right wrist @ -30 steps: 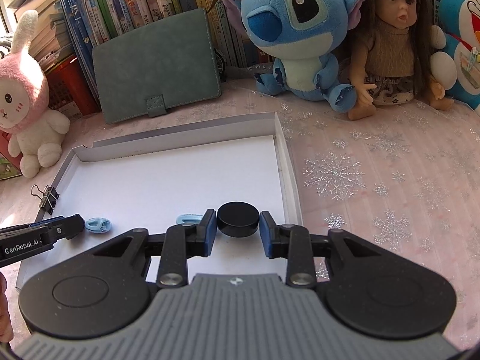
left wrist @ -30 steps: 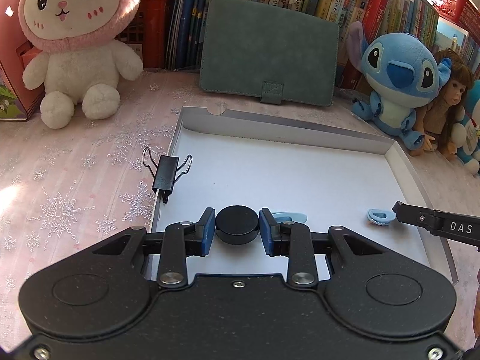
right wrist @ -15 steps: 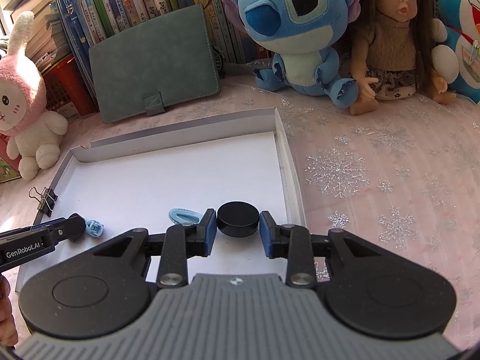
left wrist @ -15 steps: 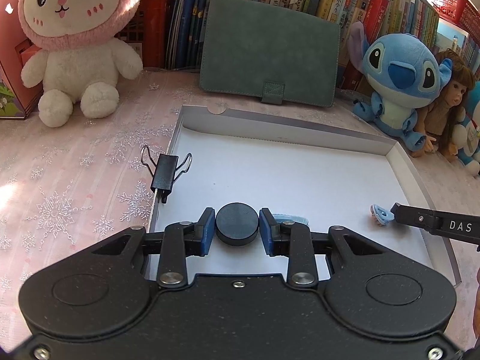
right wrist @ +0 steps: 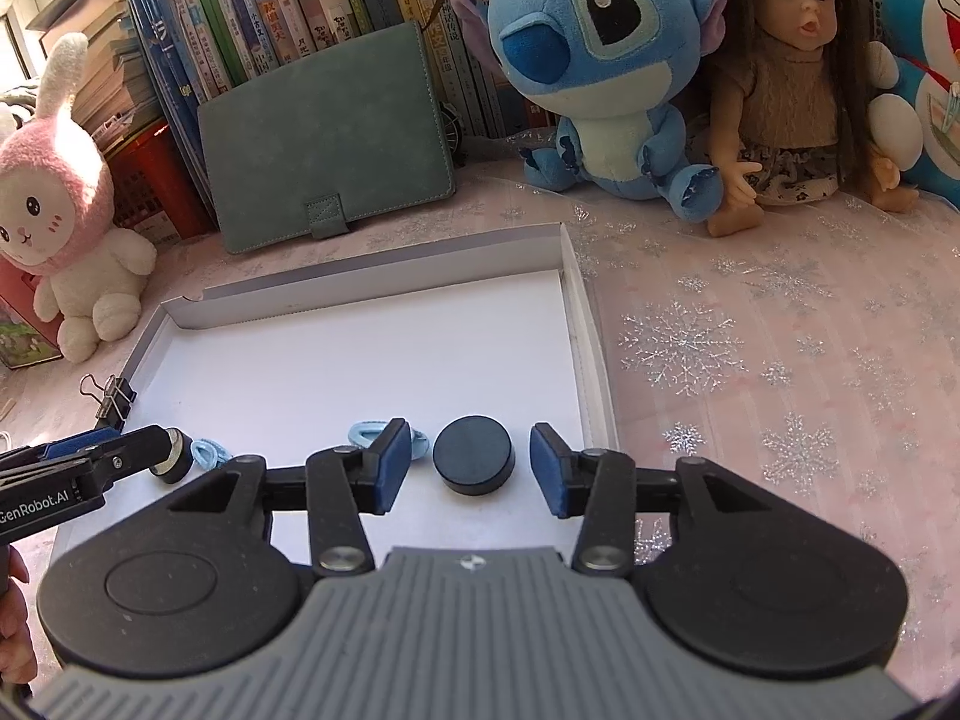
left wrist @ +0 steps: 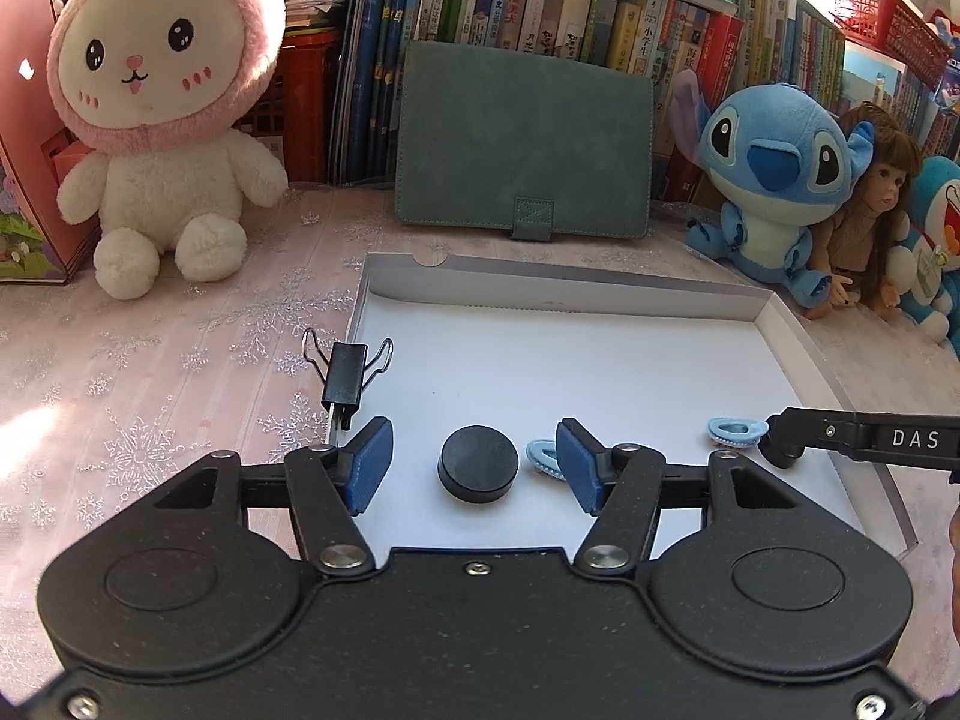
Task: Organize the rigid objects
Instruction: 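Carry both black pucks into the white tray and open both tools, then withdraw both tools and move the left tool toward a black binder clip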
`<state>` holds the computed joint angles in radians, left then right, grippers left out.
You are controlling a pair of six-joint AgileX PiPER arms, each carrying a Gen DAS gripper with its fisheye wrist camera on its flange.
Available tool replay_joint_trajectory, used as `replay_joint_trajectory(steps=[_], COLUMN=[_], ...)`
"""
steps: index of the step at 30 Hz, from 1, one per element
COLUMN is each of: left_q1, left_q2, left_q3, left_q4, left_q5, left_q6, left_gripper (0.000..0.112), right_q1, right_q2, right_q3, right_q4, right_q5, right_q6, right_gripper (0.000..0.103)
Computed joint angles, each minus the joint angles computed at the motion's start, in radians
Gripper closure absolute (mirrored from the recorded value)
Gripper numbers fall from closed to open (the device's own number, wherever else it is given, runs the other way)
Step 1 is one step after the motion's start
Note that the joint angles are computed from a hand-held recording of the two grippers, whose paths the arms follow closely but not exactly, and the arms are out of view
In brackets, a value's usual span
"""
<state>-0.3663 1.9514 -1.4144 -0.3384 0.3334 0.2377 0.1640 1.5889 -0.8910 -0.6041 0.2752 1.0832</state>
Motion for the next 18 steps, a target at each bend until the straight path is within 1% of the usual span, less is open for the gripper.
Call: replay_joint_trajectory(steps=[2,4,5,7,10,12,14,18], left_q1=[0.003,0.006,0.007,0.013,0.026,0.039,0.051,0.076], left_q2=[-0.026,-0.058,-0.078,-0.118,-0.172,-0.213,-0.254,-0.330], left_q3=[0.028,0.071,0.098,0.158,0.230,0.286,0.341,0.442], left_q4=[-0.040,-0.097,-0.122,-0.224,-0.355,-0.476,-0.581,-0.726], left_q5=[-0.009,-0.030,-0.044,-0.073,-0.076,-0.077,-0.079,-0.062], left_q6=[0.050,0.116,0.145,0.257,0.397,0.522,0.632,0.792], left_gripper=[0.046,0.039,0.038,0.034,0.033,0.032,0.031,0.030], right_q1=[0.007,0.018,0.026,0.041,0.080,0.104,0.131,0.191], right_q2=[-0.019,-0.040,-0.052,-0.072,-0.112,-0.136,-0.167,-0.229], right_q3=[0.017,0.037,0.048,0.067,0.105,0.131,0.164,0.230], right_q4=[-0.030,-0.077,-0.108,-0.160,-0.295,-0.375,-0.461,-0.621], right_q5=[-0.007,-0.014,-0.015,-0.016,-0.016,-0.016,-0.016,0.002], right_q6=[0.028,0.071,0.099,0.144,0.258,0.328,0.405,0.553], right_gripper=[0.038,0.034,0.031,0.028,0.023,0.020,0.019,0.018])
